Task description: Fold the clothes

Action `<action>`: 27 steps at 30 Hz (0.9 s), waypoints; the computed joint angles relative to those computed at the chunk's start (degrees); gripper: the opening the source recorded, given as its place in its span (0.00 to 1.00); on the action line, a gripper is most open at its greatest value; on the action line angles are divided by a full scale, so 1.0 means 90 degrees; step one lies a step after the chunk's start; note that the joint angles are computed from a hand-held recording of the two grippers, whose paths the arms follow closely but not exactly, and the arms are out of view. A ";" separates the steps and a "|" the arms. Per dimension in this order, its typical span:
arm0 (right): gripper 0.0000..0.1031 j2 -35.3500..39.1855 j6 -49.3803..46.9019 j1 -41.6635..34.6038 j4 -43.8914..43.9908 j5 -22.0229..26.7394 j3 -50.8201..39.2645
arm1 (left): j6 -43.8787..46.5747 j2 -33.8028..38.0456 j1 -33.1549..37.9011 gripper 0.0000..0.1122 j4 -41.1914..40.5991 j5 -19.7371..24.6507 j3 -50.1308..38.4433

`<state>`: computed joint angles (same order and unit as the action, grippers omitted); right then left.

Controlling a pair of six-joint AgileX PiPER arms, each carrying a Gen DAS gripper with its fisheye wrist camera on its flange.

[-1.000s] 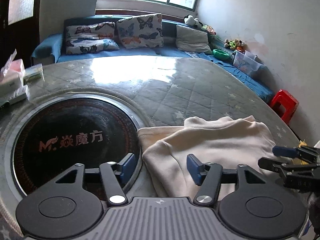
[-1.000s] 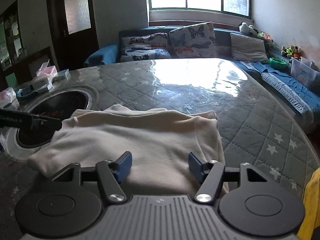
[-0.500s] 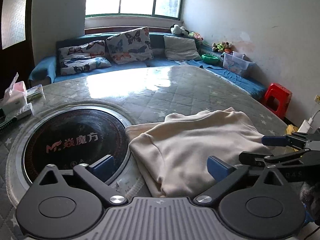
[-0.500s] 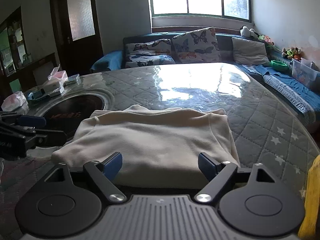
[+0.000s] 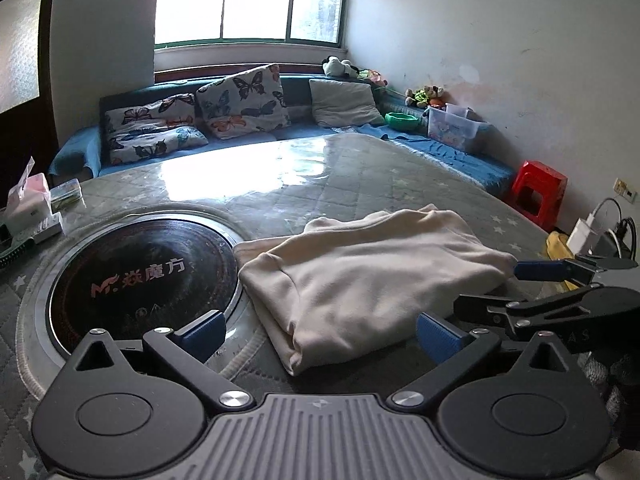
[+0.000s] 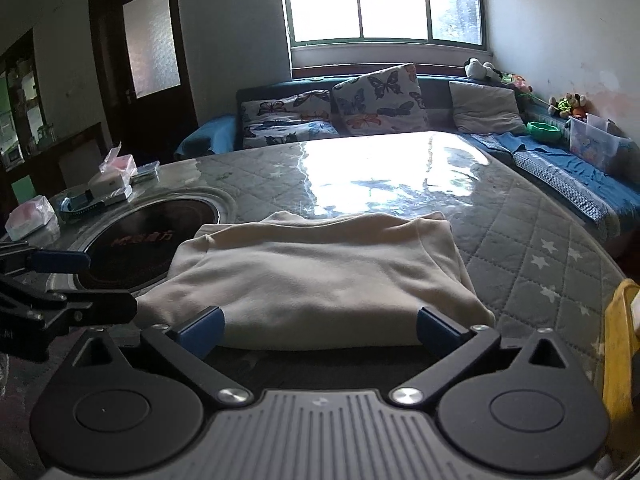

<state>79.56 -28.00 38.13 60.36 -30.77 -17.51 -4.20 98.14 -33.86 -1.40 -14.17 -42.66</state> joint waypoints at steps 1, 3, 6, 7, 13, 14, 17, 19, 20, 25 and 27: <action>1.00 -0.0020 0.0008 0.0059 0.0055 -0.0021 0.0021 | 0.0164 -0.0037 -0.0039 0.92 -0.0165 -0.0046 0.0063; 1.00 -0.0026 -0.0044 0.0259 0.0309 -0.0157 0.0046 | 0.0455 -0.0110 -0.0118 0.92 -0.0463 -0.0130 0.0183; 1.00 -0.0040 -0.0122 0.0595 0.0731 -0.0405 0.0090 | 0.0547 -0.0206 -0.0179 0.92 -0.0611 -0.0129 0.0304; 1.00 -0.0045 -0.0137 0.0698 0.0853 -0.0481 0.0104 | 0.0591 -0.0238 -0.0200 0.92 -0.0683 -0.0132 0.0344; 1.00 -0.0096 -0.0186 0.1220 0.1448 -0.0833 0.0178 | 0.1296 -0.0423 -0.0375 0.92 -0.1538 -0.0196 0.0588; 1.00 -0.0109 -0.0204 0.1292 0.1527 -0.0875 0.0187 | 0.1455 -0.0444 -0.0415 0.92 -0.1712 -0.0216 0.0627; 1.00 -0.0127 -0.0302 0.1534 0.1796 -0.1030 0.0195 | 0.1863 -0.0484 -0.0537 0.92 -0.2160 -0.0314 0.0737; 1.00 -0.0131 -0.0399 0.1677 0.1948 -0.1094 0.0190 | 0.2021 -0.0524 -0.0608 0.92 -0.2327 -0.0381 0.0820; 1.00 -0.0125 -0.0451 0.1747 0.2047 -0.1137 0.0182 | 0.2085 -0.0546 -0.0642 0.92 -0.2395 -0.0409 0.0858; 1.00 -0.0145 -0.0676 0.2176 0.2583 -0.1371 0.0191 | 0.2285 -0.0673 -0.0830 0.92 -0.2675 -0.0615 0.1077; 1.00 -0.0203 -0.0734 0.2357 0.2763 -0.1464 0.0224 | 0.2356 -0.0730 -0.0915 0.92 -0.2790 -0.0717 0.1175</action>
